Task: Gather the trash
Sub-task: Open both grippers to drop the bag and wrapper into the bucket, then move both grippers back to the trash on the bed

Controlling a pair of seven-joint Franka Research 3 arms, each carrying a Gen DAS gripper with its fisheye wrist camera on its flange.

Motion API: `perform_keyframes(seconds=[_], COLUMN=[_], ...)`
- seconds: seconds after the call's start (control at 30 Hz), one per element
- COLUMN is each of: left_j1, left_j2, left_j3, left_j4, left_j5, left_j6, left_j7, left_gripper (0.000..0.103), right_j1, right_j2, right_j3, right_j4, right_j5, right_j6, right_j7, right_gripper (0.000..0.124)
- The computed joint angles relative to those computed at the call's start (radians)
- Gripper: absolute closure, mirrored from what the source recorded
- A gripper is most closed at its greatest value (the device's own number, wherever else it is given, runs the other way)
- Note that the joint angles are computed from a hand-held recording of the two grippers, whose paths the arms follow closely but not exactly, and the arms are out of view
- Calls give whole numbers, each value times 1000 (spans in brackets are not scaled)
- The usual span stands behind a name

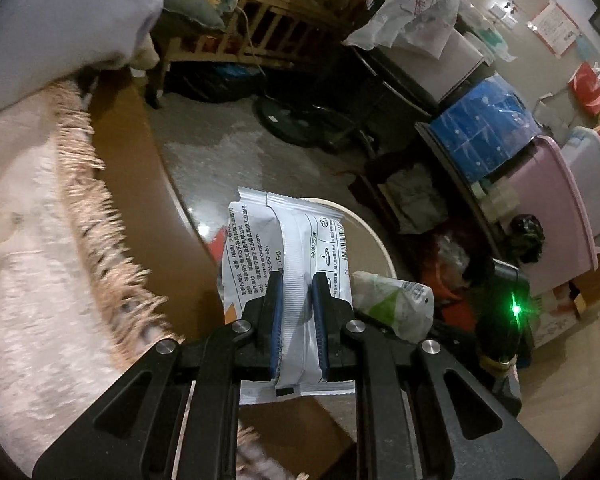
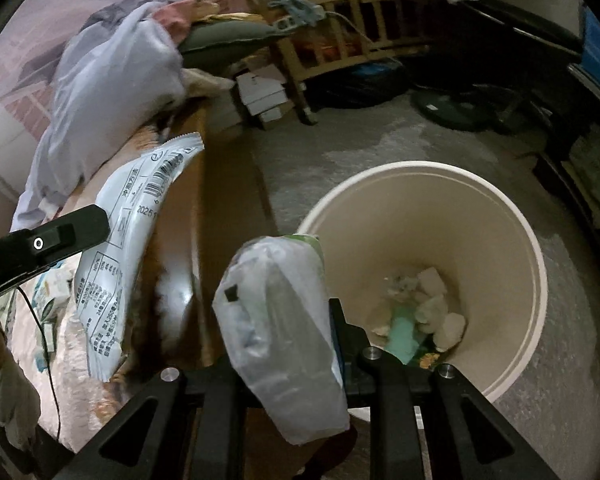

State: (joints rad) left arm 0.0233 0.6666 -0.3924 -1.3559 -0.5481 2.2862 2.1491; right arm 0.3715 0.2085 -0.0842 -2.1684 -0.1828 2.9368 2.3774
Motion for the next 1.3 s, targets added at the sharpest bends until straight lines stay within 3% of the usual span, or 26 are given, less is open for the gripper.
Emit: perform_keyframes(seconds=[0.07,0.17,0.23,0.27,0.3,0.47,0.67,0.87,1.03,1.3], left_j1=[-3,-5,-5,-4,-2,-6,-5,23,57,132], left_j2=[28,50,62,67,70,38,-37,-135,-199,-266], left_j3=[-12,-27,-38,-40,-44,-23,18,44,66,103], left_j4=[35,62,77,85,88,49,-54,-207,-306,-419], left_j5=[-10,-30,-45,-51,-62,-57,-18,18,39,23], left_j6=[-27,-49,-65,-74,-82,-58,43,184,251,286], left_j7=[-6,-1,11,13,16,28,4,13,5,29], left_gripper=[91,88,69,51,46,46,46,46,46,46], right_j1=[10,59,56,45,36,-19,-49,-17,22,86], right_j2=[-4,-23,-38,-46,-55,-76,-64,-34,-3,85], right_j3=[-21,-94,-105,-100,-96,-54,-5,15,20,49], right_j4=[-12,-22,-38,-49,-59,-80,-68,-13,40,175], right_j5=[-24,-166,-238,-252,-269,-321,-317,-301,-269,-151], right_j6=[11,-30,-34,-27,-25,-27,-12,-26,-28,-44], right_j7=[35,180,254,274,296,352,350,312,277,139], right_gripper=[106,76,71,71,71,70,70,70,70,70])
